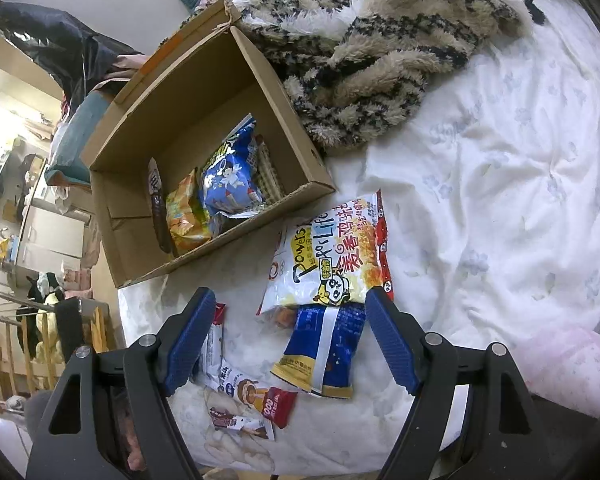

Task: Organize snacks
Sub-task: 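Grasp the white-and-blue snack bar with the left tool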

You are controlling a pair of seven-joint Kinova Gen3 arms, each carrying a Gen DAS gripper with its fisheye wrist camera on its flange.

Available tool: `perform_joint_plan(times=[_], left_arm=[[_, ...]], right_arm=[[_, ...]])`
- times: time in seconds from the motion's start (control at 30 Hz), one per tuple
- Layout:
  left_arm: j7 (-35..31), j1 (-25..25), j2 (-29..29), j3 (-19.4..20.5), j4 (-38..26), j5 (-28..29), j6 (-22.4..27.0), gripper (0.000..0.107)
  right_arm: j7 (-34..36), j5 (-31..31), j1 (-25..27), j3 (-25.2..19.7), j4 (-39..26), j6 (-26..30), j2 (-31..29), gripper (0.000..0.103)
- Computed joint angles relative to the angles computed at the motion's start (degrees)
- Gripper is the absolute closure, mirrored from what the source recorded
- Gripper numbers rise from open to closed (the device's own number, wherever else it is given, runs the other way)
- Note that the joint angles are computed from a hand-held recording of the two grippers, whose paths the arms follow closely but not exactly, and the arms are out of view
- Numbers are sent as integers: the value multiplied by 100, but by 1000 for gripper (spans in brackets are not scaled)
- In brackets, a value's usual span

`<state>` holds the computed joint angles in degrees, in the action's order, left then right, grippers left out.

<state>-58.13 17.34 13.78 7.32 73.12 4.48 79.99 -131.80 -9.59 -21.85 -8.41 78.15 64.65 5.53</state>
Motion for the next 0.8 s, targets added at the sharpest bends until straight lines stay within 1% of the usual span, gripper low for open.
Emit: perform_joint_plan(times=[0.17, 0.2, 0.27, 0.4, 0.5, 0.53, 0.6, 0.67, 0.73, 0.8], left_arm=[[-198, 163, 63, 71, -95, -223, -85, 66], [-234, 203, 115, 76, -136, -274, -54, 75], [-353, 323, 327, 95, -305, -443, 193, 95], [-371, 473, 298, 46, -415, -619, 234, 95], [-293, 361, 43, 26, -414, -362, 118, 95], [-259, 324, -58, 21, -426, -307, 111, 95], [-184, 291, -205, 19, -453, -303, 154, 95], [-109, 211, -383, 6, -483, -257, 211, 95], [-103, 170, -488, 11, -533, -356, 347, 95], [-132, 193, -633, 40, -518, -562, 442, 95]], right_arm=[[30, -13, -7, -1, -62, 39, 78, 23], [43, -27, -9, -3, -74, 50, 92, 23], [54, -18, -25, -6, -103, 62, 121, 23], [79, 2, -42, -3, -114, 91, 130, 23], [116, -32, -32, -2, -103, 108, 120, 23], [224, -135, -36, 37, -88, 96, 119, 23], [562, -391, 48, -53, -146, 148, 194, 23], [879, -444, -42, -145, -362, 357, 368, 23], [1118, -409, -185, -216, -565, 546, 541, 23], [1441, -506, -289, -290, -801, 815, 778, 23]])
